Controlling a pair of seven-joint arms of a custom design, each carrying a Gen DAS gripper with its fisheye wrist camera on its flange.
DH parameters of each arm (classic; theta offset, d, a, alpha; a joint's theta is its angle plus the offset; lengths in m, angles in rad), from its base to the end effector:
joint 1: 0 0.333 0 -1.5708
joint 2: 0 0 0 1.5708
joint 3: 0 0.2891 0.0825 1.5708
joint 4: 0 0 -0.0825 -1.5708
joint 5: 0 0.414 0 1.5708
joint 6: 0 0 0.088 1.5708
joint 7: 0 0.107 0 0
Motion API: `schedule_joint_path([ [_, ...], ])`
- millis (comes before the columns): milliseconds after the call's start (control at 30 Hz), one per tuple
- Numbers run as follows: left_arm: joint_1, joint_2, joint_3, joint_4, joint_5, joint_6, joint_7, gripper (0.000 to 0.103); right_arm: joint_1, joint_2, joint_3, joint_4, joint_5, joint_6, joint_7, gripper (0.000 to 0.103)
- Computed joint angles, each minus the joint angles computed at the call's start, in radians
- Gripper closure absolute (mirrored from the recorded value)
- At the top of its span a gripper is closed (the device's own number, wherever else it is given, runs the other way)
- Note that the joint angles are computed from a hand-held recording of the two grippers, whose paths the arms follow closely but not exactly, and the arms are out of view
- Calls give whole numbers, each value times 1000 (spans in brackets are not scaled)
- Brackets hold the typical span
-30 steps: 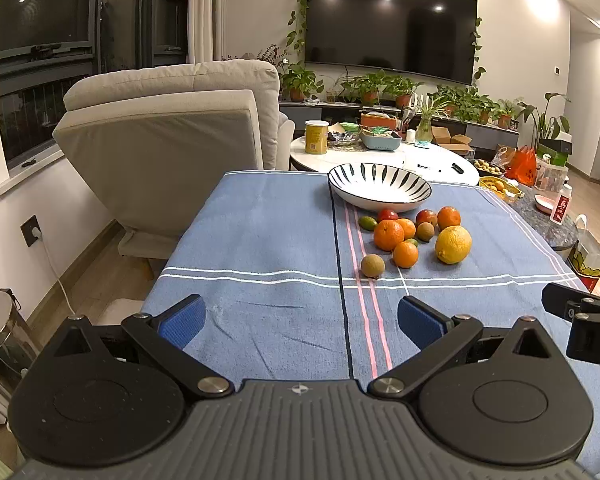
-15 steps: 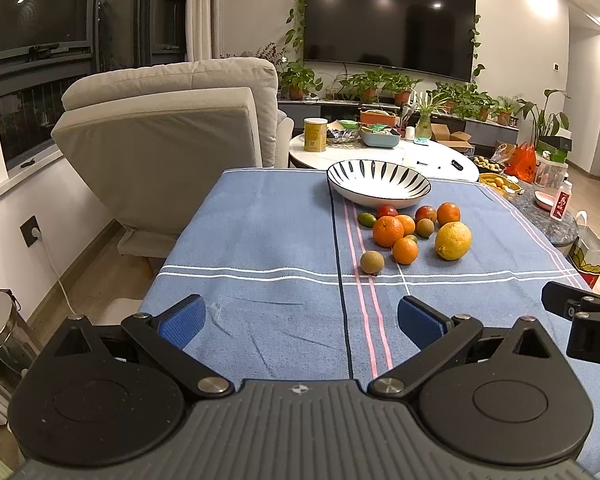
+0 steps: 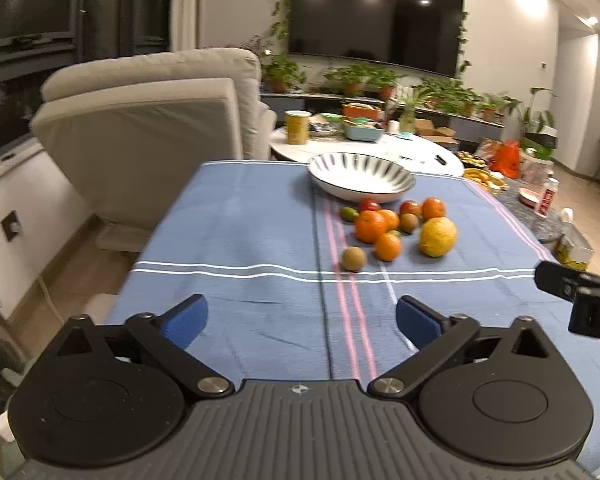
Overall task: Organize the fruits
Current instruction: 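Move the right gripper down to the yellow lemon and close on it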
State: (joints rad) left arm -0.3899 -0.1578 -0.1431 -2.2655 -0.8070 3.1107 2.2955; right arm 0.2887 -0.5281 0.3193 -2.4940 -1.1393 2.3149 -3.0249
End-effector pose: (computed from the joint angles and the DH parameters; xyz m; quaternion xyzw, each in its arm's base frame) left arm 0.5107 -0.2331 0.4853 -0.4562 0.7467 -0.4296 0.2230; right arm 0.3908 0.2542 0.4715 -0.4750 0.7042 -0.4477 0.2793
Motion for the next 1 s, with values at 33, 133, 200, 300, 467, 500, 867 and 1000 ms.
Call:
schedule_joint_path([
  [33, -18, 8, 15, 13, -32, -13, 34, 8, -3, -9, -10, -10, -12, 27, 8, 25],
  [133, -28, 37, 16, 54, -110, -39, 112, 8, -30, -23, -24, -31, -55, 85, 41, 25],
  [200, -21, 56, 3, 81, -156, -54, 161, 8, -45, -20, -37, -33, -65, 113, 36, 25],
  [300, -3, 86, -23, 128, -221, -89, 239, 8, -72, -13, -58, -34, -77, 172, 40, 25],
  [467, 35, 145, -79, 205, -213, -122, 281, 11, -127, 4, -107, -31, -66, 309, 42, 25],
  [500, 41, 160, -90, 222, -187, -125, 266, 12, -137, 16, -112, -23, -53, 322, 23, 25],
  [867, 95, 331, -171, 426, -49, -224, 211, 23, -181, 154, -261, 31, 245, 649, -260, 26],
  [1000, 108, 405, -189, 513, 12, -280, 157, 43, -75, 231, -395, 47, 505, 738, -488, 26],
])
